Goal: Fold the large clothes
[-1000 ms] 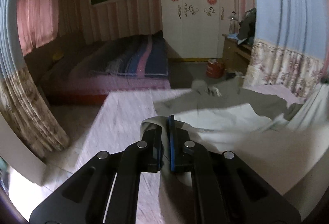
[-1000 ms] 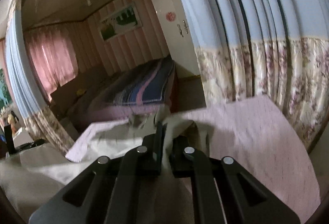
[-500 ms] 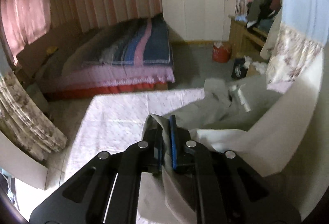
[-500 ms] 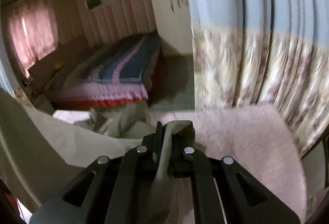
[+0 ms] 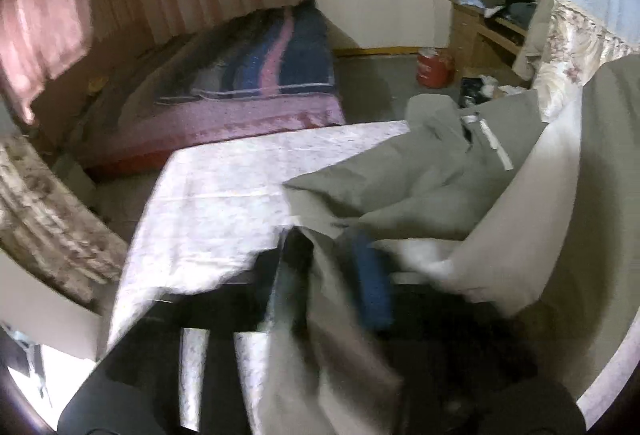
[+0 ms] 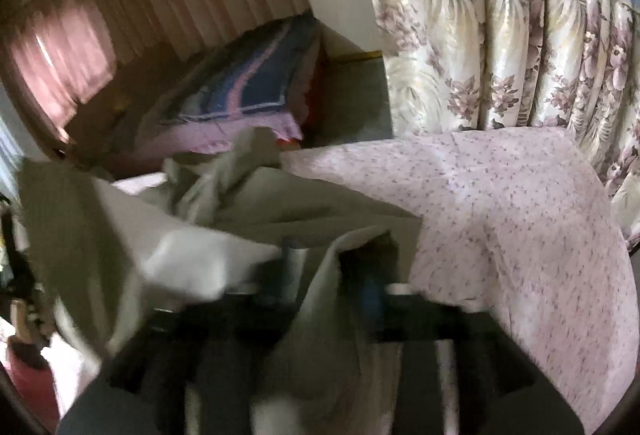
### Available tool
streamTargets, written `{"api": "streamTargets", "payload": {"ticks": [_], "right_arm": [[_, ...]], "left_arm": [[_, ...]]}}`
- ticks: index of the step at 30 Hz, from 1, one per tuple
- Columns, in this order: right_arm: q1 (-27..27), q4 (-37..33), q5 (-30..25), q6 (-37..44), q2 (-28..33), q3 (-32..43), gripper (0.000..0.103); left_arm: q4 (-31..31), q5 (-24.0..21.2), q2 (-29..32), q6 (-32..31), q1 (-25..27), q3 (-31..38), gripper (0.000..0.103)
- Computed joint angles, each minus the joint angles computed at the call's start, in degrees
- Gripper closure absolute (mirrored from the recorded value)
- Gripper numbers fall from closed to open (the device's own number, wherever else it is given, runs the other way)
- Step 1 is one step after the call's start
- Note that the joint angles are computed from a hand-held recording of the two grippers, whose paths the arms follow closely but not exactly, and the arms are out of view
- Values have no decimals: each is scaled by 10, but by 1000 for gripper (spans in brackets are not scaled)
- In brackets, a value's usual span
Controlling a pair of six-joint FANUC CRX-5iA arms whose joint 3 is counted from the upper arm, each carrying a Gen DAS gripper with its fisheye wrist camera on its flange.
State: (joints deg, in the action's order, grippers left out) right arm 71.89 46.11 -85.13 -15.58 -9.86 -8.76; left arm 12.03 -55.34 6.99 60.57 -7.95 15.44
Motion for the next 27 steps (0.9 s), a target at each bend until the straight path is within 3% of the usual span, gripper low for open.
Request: {"api": "streamTargets", "payload": {"ticks": [1, 2, 4, 7, 11, 16, 21, 25, 26, 27], "right_arm": [[19, 14, -3, -20, -10, -8, 35], [33, 26, 7, -38, -22, -20, 33], [71, 53, 5, -85, -42, -41, 33], [125, 77, -72, -104, -25, -29, 33], [176, 82, -157, -98, 18, -4, 30], [201, 68, -194, -77, 68, 21, 30], [198, 46, -189, -62, 94, 31, 30], [185, 25, -197, -27, 120, 53, 30], [180, 22, -198, -20, 124, 56, 32], [177, 19, -200, -16, 128, 59, 35]], "left_arm": [[-2, 11, -13, 0, 2, -14, 14], [18, 23, -32, -15, 13, -39, 11], [53, 12, -47, -39, 29, -58, 10], [83, 3, -85, -60, 53, -98, 7], [111, 25, -158, -98, 74, -176, 3], [111, 49, -223, -120, 65, -242, 3], [59, 52, -226, -95, 23, -243, 3], [62, 60, -215, -90, 8, -246, 4], [52, 59, -208, -80, 4, -241, 6], [46, 56, -202, -72, 1, -236, 17]]}}
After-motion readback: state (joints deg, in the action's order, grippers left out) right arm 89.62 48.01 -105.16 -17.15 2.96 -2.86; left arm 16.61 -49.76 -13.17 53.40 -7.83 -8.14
